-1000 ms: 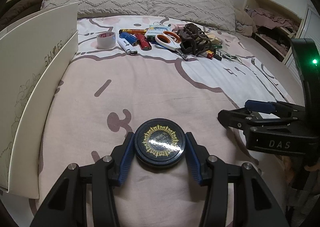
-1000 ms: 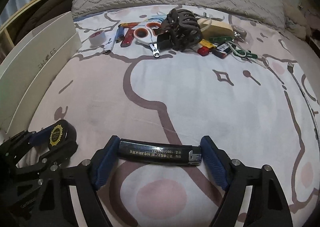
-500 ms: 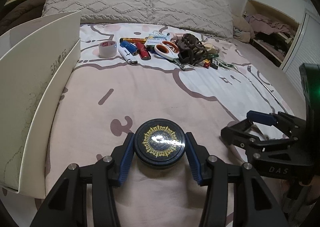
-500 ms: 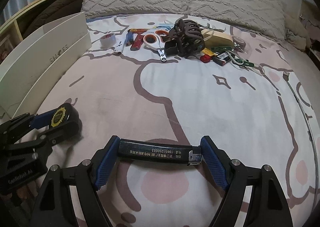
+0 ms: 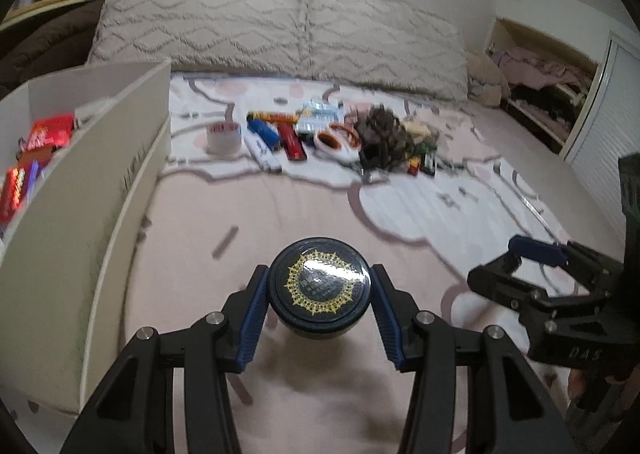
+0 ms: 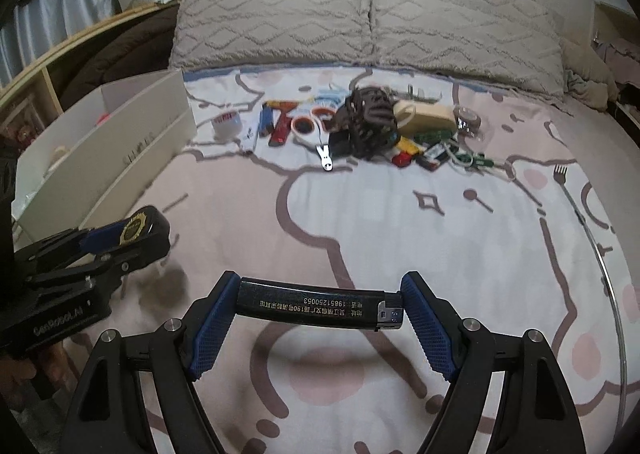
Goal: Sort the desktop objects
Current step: 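Carry the black tin and black lighter over the white box with both tools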
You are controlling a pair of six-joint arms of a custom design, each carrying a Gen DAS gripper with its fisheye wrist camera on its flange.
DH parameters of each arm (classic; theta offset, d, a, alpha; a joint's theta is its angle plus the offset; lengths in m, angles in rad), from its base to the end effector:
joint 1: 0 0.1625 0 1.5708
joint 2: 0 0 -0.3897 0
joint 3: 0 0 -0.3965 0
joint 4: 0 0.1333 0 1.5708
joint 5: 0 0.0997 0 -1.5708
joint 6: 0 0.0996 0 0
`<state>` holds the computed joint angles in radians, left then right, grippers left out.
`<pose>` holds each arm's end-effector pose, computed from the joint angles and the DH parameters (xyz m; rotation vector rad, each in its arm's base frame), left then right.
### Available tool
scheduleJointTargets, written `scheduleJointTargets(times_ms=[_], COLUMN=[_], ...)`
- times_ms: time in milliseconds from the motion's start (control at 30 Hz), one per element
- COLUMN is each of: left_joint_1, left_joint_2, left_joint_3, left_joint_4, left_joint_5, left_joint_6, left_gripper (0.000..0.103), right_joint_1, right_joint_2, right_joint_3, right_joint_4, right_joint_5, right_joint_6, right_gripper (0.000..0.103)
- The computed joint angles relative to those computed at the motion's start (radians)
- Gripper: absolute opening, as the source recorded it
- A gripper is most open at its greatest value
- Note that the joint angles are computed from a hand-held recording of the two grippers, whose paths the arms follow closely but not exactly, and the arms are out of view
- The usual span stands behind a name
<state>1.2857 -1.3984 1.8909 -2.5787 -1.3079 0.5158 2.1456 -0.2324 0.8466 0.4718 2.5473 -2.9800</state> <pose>-0.0020 -0.5729 0.3244 0.9825 2.5665 -0.6773 0.3911 -0.5104 -0.0721 0.1702 -2.2349 0.9375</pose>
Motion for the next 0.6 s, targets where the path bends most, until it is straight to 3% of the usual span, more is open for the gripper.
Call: scheduleJointTargets(times_ms=[400, 600], left_joint_1=[-0.059, -0.083], left_joint_2=[0.024, 0.043], left_joint_3=[-0.055, -0.110], left_joint_4=[-0.080, -0.108], left_joint_5=[0.026, 0.027], left_joint_6=[0.017, 0.013], left_gripper=[0.049, 0.049], right_joint_1=[0.026, 0.040], right_joint_2=[-0.065, -0.053], right_joint_3=[-0.003, -0.074], right_joint_4=[-0.096, -0.112], right_joint_5=[0.018, 0.028], right_joint_6=[-0.124, -0.204], right_gripper=[0.082, 0.082])
